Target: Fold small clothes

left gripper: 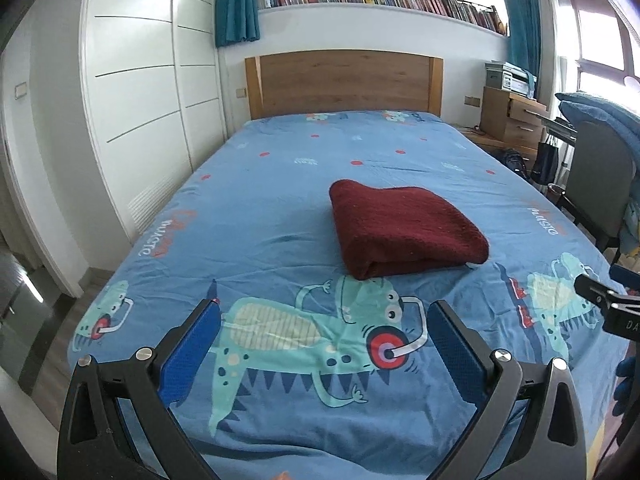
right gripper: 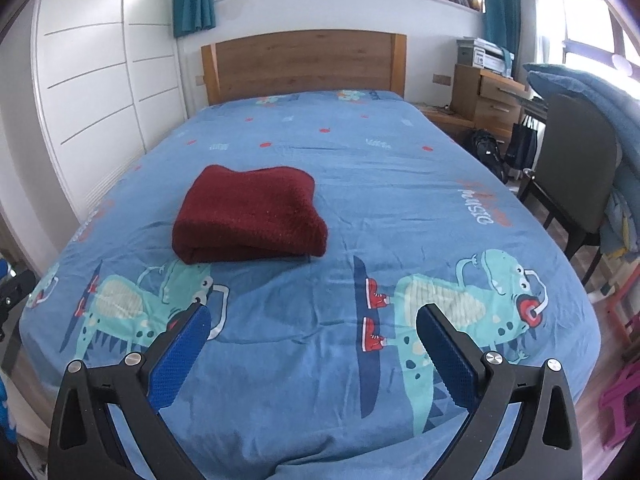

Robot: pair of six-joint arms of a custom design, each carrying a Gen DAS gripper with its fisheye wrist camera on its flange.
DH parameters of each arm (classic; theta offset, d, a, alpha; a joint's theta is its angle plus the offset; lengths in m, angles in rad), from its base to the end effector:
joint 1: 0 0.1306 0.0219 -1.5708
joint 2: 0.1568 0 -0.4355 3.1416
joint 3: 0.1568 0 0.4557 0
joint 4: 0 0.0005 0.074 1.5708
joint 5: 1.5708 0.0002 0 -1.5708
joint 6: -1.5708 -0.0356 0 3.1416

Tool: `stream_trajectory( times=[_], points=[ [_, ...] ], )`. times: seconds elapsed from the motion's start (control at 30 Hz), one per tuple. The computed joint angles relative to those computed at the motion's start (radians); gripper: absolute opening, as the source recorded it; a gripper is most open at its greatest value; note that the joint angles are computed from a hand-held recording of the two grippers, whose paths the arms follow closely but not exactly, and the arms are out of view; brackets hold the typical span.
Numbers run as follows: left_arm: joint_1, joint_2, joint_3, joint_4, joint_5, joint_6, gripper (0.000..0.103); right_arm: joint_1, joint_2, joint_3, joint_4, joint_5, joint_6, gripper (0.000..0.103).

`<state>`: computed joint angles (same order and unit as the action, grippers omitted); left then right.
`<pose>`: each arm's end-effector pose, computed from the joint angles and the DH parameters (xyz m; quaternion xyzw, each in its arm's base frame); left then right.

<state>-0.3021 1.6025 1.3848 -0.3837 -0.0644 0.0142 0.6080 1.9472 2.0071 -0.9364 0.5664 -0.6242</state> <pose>0.6103 -0.1883 0.3978 0.1120 0.8774 -0.0452 0.4644 0.6387 0.4206 0.4528 0.1024 0.9021 -0.0257 0.4184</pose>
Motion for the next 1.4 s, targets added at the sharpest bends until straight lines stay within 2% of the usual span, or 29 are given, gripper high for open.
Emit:
stream_trajectory(
  times=[0.43, 0.97, 1.4],
  points=[
    [-0.02, -0.003, -0.019, 0.01, -0.039, 0.009, 0.102, 0.015, -0.035, -0.052, 0.041, 0.033, -0.003, 0.103],
    [-0.038, -0.003, -0.019, 0.016, -0.094, 0.02, 0.102, 0.016, -0.064, -0.104, 0.051, 0.05, -0.027, 0.103],
    [-0.041, 0.016, -0.009, 0.004, -0.093, 0.034, 0.102, 0.011, -0.067, -0.12, 0.04, 0.053, -0.049, 0.103]
  ],
)
